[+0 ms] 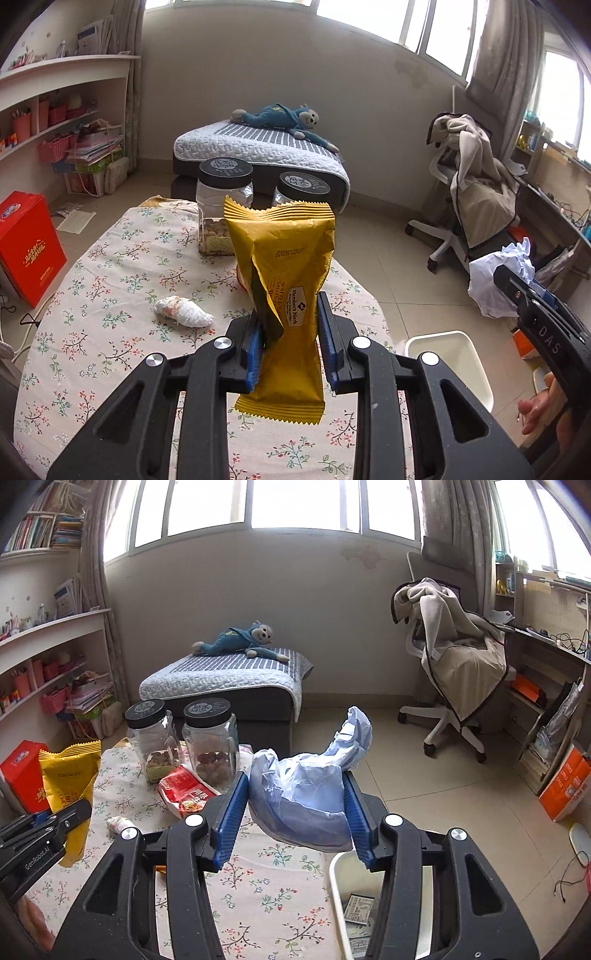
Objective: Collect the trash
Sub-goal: 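Carry the blue bag and yellow packet over the bin and release both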
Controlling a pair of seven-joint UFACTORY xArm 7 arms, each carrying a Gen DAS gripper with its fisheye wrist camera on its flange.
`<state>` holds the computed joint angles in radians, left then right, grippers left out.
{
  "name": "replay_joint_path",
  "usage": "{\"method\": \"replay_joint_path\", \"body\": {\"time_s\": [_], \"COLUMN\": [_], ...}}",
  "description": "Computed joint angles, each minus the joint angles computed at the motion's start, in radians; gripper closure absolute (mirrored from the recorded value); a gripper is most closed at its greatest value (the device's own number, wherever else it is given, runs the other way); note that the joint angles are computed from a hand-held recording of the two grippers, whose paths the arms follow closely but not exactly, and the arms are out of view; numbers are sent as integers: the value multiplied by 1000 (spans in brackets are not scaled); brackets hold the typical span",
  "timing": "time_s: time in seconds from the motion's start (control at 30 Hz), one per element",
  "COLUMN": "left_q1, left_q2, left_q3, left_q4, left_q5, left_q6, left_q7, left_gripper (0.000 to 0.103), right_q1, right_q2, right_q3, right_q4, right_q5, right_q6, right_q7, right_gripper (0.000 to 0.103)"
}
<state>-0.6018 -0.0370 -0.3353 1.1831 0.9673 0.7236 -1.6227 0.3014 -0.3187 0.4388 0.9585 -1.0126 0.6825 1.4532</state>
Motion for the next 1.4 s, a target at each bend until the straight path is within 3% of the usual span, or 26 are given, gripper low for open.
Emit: {"method": "replay_joint_path", "body": {"time_s": [0.23, 0.6, 0.67, 0.73, 0.93, 1.4], "left_q1": [-58, -192, -218, -243, -316, -466], "left_q2": [98, 271, 310, 350, 479, 800], "left_q3": [8, 83, 100, 117, 159, 248], "left_q4": [95, 286, 336, 387, 560, 1030], "left_q5": [10, -23, -37, -55, -124, -341], "left_q6": [6, 5, 2, -5, -15, 66], "left_q7": [37, 117, 141, 169, 275, 538], "left_gripper": [75, 75, 75, 75, 75, 75], "right_q1": [-37, -149, -172, -198, -270, -373], "right_q2": [-109, -211, -233, -261, -369, -536], "right_q3": [-41, -87, -86, -79, -57, -61], "right_q4": [-104, -216, -234, -252, -309, -398], "right_q5": [104, 319, 340, 350, 375, 439], "right_q6": [21, 21, 18, 20, 30, 68], "right_q7": [-31, -103, -103, -96, -60, -56], "right_gripper": [54, 52, 46, 29, 12, 8]}}
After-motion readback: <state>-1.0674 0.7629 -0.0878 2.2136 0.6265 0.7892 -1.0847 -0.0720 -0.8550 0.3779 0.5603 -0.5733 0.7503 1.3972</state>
